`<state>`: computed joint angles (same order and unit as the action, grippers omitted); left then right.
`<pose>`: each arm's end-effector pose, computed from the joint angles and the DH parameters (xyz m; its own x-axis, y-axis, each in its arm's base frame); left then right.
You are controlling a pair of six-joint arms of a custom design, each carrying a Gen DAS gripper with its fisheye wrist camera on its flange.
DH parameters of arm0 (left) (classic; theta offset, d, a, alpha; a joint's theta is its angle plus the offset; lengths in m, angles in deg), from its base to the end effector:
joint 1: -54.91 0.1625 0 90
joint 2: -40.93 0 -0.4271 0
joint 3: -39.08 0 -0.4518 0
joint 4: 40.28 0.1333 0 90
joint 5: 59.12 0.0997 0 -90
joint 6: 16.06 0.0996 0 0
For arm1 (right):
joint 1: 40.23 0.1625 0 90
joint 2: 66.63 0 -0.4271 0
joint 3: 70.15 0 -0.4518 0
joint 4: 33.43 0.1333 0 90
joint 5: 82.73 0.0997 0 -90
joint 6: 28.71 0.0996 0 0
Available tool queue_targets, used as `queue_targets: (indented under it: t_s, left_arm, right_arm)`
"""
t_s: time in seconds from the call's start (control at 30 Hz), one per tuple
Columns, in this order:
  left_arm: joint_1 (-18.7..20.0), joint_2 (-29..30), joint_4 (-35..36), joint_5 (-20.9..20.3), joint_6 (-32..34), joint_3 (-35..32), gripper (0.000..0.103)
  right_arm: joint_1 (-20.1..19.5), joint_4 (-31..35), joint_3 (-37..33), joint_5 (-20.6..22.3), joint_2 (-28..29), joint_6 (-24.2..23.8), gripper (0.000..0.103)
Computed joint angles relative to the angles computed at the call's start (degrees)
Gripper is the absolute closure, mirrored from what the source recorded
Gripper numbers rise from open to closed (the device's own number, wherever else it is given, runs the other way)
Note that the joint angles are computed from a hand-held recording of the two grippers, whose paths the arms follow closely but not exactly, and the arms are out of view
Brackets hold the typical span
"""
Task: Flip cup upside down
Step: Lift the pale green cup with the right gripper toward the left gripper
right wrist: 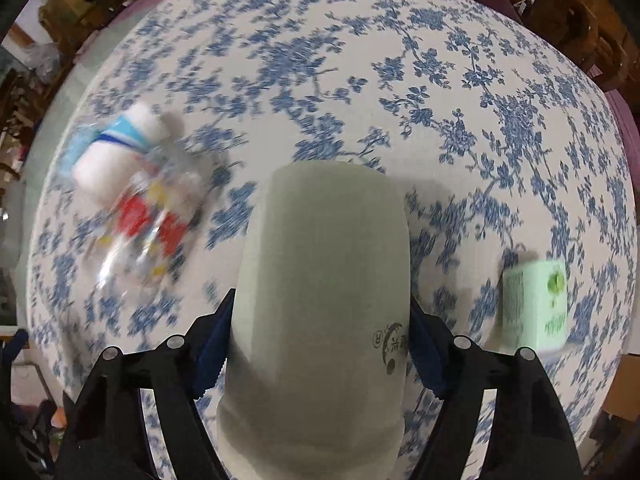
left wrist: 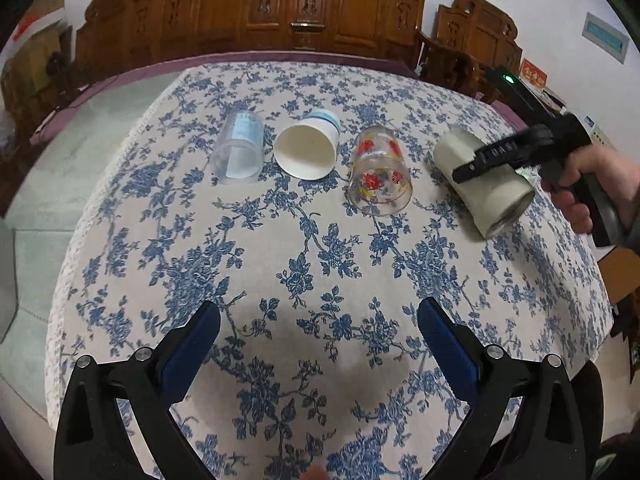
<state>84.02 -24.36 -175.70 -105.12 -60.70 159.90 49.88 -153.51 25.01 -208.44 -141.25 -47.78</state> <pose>-0.3557 -0.4298 0.0900 -0.7776 0.1529 -0.6099 0.4410 0.8241 -0.3556 0.0764 -0.6479 0.3526 -0.7670 -0.2322 0.5982 -0.2671 0.9631 0.0314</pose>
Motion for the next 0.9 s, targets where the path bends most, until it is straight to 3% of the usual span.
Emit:
queue_targets:
  t_s: [0.2,0.43,0.9]
  left_arm:
    - [-2.3,-2.4,0.9,1.4,-2.6,1.2,0.008]
    - [-3.9,-4.1,2.3,3.3,-3.3,1.5,0.008]
    - [-5.3,-5.2,7.4,3.3,-6.4,0.9,0.008]
  right_arm:
    - [-0.3,0.7,7.7,6.3,-9.1,-1.2,0.024]
    - [0.6,0.4,16.4,8.2,-16.2,-0.3,0.024]
    - [1.2,-5.6,23.4,7.8,-17.1,-0.2,0.024]
